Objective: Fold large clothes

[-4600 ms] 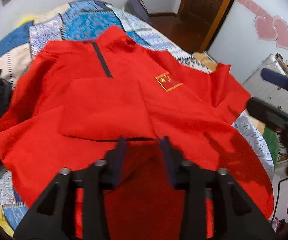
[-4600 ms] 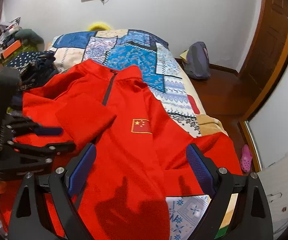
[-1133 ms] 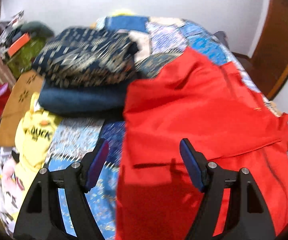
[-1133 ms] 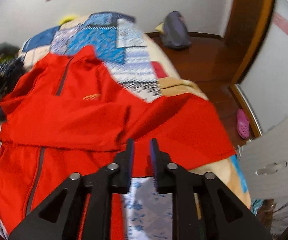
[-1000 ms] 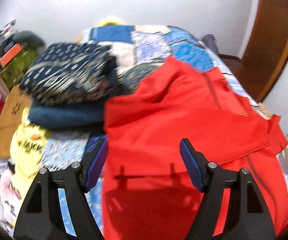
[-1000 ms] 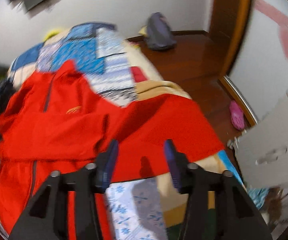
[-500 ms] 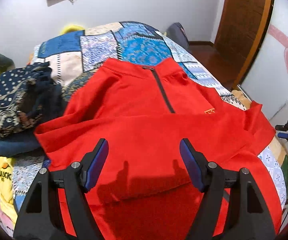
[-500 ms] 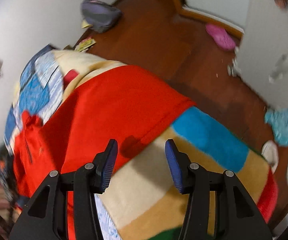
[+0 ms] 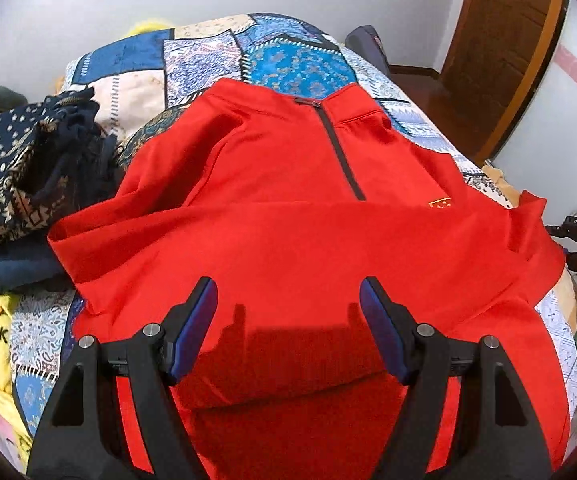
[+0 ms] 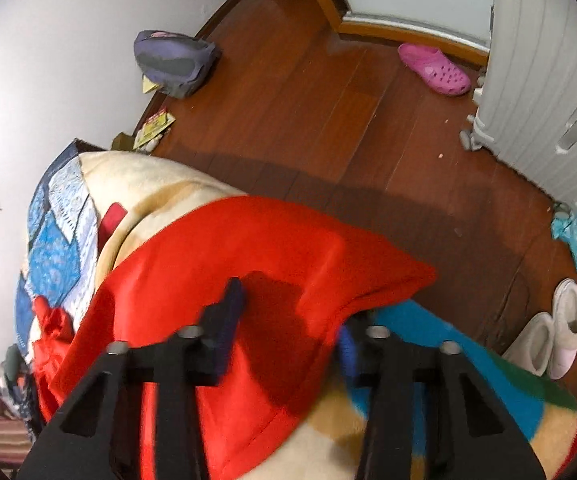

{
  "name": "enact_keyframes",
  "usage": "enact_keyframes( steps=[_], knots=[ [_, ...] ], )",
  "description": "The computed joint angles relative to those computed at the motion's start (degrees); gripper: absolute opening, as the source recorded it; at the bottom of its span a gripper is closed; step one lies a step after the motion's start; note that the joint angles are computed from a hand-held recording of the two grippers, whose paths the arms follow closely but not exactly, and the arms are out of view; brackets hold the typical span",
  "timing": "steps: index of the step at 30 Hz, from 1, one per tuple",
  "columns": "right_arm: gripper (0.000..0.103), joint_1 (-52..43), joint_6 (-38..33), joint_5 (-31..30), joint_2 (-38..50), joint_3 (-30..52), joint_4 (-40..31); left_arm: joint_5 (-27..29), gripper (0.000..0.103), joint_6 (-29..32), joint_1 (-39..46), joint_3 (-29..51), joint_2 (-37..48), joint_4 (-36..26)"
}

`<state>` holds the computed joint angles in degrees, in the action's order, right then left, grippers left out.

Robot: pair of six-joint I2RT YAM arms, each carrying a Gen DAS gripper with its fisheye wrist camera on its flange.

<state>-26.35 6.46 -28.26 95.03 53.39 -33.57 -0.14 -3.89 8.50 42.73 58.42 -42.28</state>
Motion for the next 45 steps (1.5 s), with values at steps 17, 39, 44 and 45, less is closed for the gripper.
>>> enact_keyframes(
  steps=[17, 39, 44, 45],
  knots=[
    [0.007, 17.1, -2.0, 2.1, -35.2, 9.6, -12.0, 2.4, 0.073, 3.3, 5.5, 0.6, -9.6, -5.7],
    [0.007, 80.3, 15.7, 28.4, -17.5, 9.6, -3.9, 21.2, 0.073, 28.0, 39.5, -0.3, -17.7, -15.8],
    [0.007, 86.1, 14.2, 30.0, -9.6, 11.1, -7.2, 24.6, 0.073, 33.9, 48.2, -1.3, -15.7, -16.6],
    [0.008, 86.3, 13.6, 29.7, -8.0, 12.1, -8.7, 25.1, 0.073, 34.8, 49.5, -1.4, -15.3, -16.7]
  ],
)
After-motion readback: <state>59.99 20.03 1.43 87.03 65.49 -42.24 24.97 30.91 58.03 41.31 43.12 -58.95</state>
